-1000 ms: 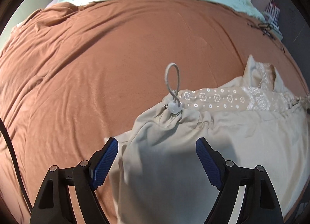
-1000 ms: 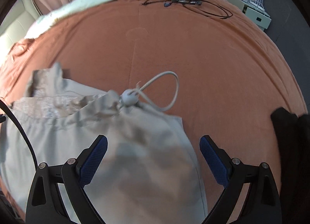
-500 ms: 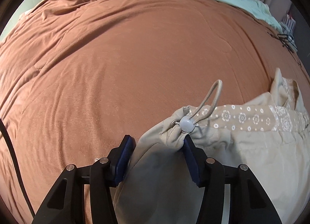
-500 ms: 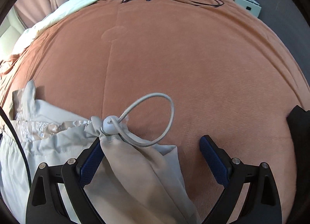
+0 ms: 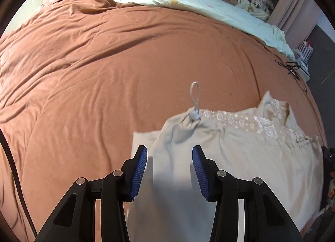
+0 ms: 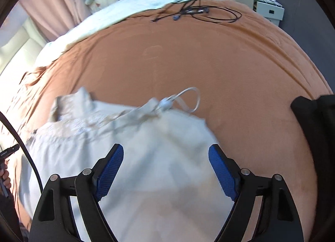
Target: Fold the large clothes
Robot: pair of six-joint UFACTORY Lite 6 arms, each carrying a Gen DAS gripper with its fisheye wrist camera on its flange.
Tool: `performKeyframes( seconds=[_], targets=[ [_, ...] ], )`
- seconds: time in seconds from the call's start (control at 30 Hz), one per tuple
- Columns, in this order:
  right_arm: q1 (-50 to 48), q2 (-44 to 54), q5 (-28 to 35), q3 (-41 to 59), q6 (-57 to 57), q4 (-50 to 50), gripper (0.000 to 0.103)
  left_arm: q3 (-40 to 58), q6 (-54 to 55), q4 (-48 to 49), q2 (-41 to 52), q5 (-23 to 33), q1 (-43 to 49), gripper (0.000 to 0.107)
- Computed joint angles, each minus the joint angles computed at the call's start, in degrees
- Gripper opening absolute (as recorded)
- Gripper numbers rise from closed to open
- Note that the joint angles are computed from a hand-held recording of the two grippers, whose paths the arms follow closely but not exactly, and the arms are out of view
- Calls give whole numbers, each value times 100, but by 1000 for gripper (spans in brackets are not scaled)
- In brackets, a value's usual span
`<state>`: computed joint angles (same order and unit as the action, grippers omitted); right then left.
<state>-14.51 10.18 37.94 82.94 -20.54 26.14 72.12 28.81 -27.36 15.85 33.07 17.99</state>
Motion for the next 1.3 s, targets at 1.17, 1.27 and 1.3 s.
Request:
performKeyframes(
  seconds=[1.17, 1.27, 1.3],
  targets=[
    [4718, -1757, -1507, -3075, 4564, -2837, 57, -4249, 4323, -1185, -2569, 1887, 4464, 49],
    [4943, -1546, -1568, -3169, 5575, -4015, 50, -4128, 4300, -1096, -2449, 2375, 4908, 49],
    [4967, -1520, -1624, -3207, 5721, -4172, 50, -4079, 4298, -1051, -2343, 2562, 5091, 49]
  ],
)
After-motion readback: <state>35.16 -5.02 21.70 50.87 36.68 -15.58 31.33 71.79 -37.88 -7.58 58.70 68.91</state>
